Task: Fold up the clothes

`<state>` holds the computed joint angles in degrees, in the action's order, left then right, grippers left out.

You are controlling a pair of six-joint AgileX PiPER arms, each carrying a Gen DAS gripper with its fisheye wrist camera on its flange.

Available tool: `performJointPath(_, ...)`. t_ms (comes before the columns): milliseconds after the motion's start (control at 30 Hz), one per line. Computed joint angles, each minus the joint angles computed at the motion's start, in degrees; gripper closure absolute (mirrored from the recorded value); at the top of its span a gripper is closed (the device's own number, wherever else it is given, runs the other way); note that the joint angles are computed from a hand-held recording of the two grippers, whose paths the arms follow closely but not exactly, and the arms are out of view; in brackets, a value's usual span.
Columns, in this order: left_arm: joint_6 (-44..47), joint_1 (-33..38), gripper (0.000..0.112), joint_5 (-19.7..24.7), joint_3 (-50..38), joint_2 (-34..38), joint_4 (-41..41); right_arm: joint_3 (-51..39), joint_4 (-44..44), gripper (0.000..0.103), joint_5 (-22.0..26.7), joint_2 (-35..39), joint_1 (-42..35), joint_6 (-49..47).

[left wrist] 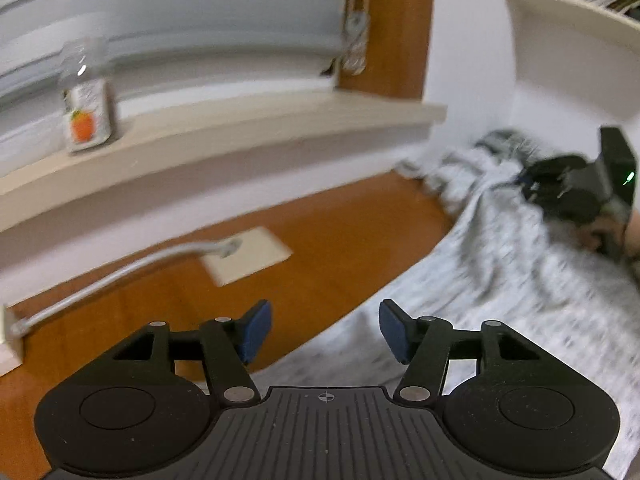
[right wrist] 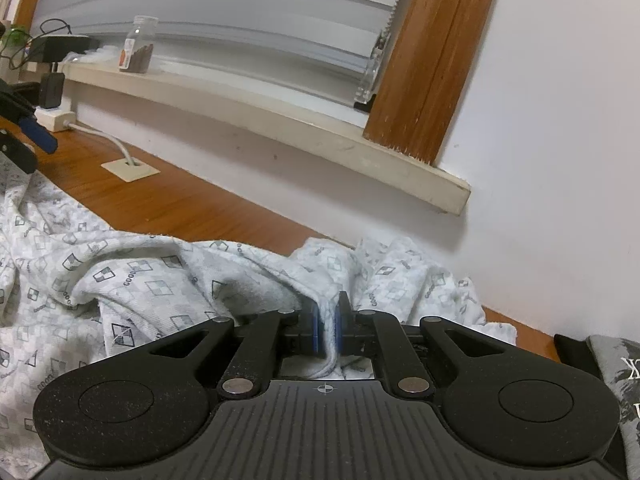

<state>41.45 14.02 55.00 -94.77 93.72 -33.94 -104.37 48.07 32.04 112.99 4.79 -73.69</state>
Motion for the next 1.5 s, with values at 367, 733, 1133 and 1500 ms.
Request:
performJointPath(367, -0.19, -1.59, 0.067, 2.04, -3.44, 3.20, 4.33, 0.94, 1.95, 0.094, -1.31, -0.14, 0.31, -2.71)
performJointPath(733, -5.15, -6.07, 0.110, -6.31, -1.24, -2.20, 11.88, 1.94, 14.99, 0.096, -1.26, -1.53, -2.37, -9.32)
performJointPath(1133, -13.64, -9.82, 0.112, -8.42, -17.46, -8.66, 25.19, -32.71, -9.69, 0.098, 6.06, 0.09, 1.43, 10.44)
performJointPath(1500, -3.59, -6.89, 0.092, -3.75, -5.91, -3.15, 5.68, -23.99, -14.47, 0.097, 1.63, 1.13, 4.30, 5.39)
